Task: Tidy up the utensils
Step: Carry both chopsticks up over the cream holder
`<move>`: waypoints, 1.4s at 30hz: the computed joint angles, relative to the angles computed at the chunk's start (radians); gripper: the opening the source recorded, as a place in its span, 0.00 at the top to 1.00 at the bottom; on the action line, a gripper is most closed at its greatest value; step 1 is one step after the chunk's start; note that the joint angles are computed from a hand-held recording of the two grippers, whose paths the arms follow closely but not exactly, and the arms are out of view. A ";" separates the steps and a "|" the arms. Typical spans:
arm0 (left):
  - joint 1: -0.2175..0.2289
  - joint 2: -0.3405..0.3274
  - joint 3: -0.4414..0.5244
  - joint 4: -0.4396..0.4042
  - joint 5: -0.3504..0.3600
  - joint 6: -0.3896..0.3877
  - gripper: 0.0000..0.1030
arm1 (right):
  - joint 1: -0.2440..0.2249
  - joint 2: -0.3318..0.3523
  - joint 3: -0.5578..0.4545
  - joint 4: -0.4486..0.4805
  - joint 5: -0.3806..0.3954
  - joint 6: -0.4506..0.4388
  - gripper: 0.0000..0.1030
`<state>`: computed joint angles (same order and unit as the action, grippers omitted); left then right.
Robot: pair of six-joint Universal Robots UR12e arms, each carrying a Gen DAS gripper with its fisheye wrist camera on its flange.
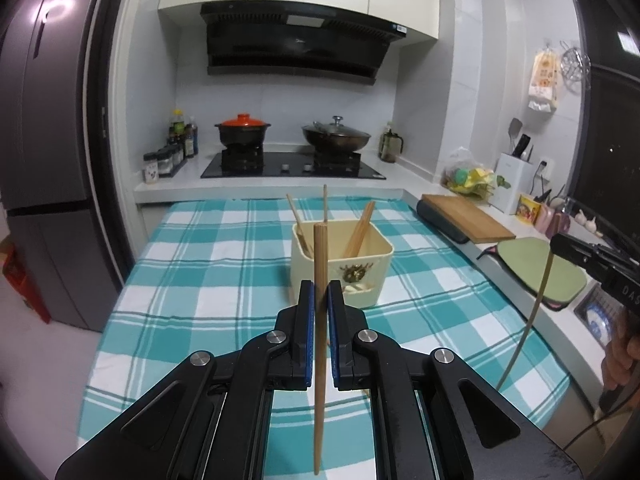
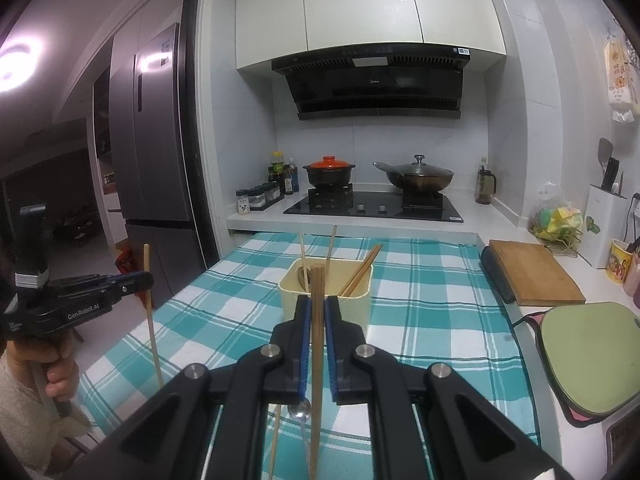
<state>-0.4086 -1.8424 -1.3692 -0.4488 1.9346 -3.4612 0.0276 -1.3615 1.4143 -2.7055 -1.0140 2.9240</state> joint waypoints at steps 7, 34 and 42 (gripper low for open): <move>-0.007 -0.001 0.004 -0.004 0.030 0.019 0.95 | -0.002 -0.004 0.003 0.015 -0.004 -0.011 0.93; 0.109 -0.402 0.698 -0.070 -0.080 0.045 0.96 | 0.076 0.446 -0.721 0.096 0.005 0.084 0.93; 0.127 -0.520 0.814 -0.238 -0.119 -0.009 0.96 | 0.094 0.629 -0.953 0.265 0.010 0.099 0.93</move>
<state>-0.2813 -2.3628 -0.5554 -0.6871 1.8152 -3.4704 0.1212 -0.7322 0.4611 -2.4408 -1.0043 3.0232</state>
